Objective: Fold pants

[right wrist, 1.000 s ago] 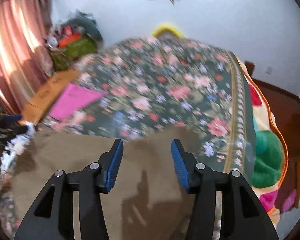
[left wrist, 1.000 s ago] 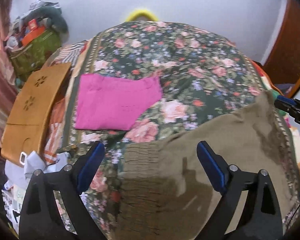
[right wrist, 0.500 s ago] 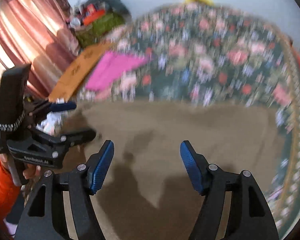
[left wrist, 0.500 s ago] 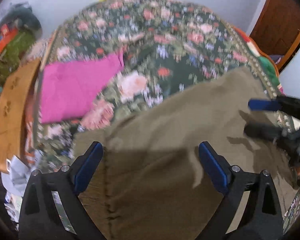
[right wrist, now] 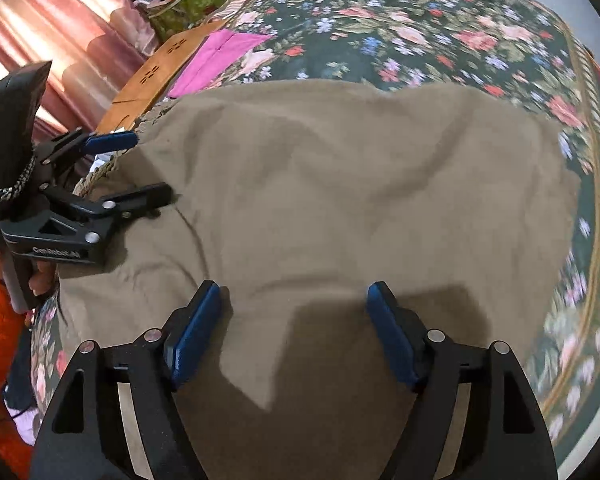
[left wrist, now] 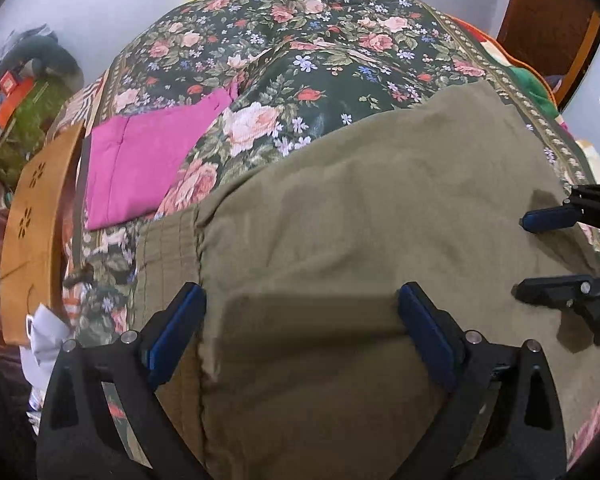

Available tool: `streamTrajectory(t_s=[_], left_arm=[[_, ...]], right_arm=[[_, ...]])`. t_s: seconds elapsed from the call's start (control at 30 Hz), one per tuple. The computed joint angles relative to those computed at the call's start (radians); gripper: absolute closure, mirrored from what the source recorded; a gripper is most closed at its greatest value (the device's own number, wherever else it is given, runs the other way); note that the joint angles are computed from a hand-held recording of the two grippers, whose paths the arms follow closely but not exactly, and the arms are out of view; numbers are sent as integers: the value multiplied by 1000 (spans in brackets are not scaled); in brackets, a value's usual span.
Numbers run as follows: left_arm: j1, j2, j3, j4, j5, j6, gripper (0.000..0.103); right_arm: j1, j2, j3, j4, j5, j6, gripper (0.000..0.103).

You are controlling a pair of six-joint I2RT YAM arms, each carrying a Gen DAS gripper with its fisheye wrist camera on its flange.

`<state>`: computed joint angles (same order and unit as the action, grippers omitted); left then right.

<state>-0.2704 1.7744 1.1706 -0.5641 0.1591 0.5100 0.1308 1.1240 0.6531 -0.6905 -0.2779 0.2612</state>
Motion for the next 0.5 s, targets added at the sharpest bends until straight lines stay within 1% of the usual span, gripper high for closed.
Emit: streamTrajectory(t_s=[0.1,0.2,0.27,0.4,0.5], left_arm=[[17,-57,-54,-2,1,29,4],[35,-114,-117,16,-6,44,4],[55,-134,-132,1,6,44,4],[100,-185,-171,-10,35,38,4],[118,-230,-206,-15,37,51,4]], right_arm=[[-11,-89,-27,-52,-8,17,30],[20,-185,-40,-118,28,59,30],[38,-242,-53,-156,32,84,29],[120,-387,-76,-242,102,182,29],[178,-469,-86,-300,153,253,29]])
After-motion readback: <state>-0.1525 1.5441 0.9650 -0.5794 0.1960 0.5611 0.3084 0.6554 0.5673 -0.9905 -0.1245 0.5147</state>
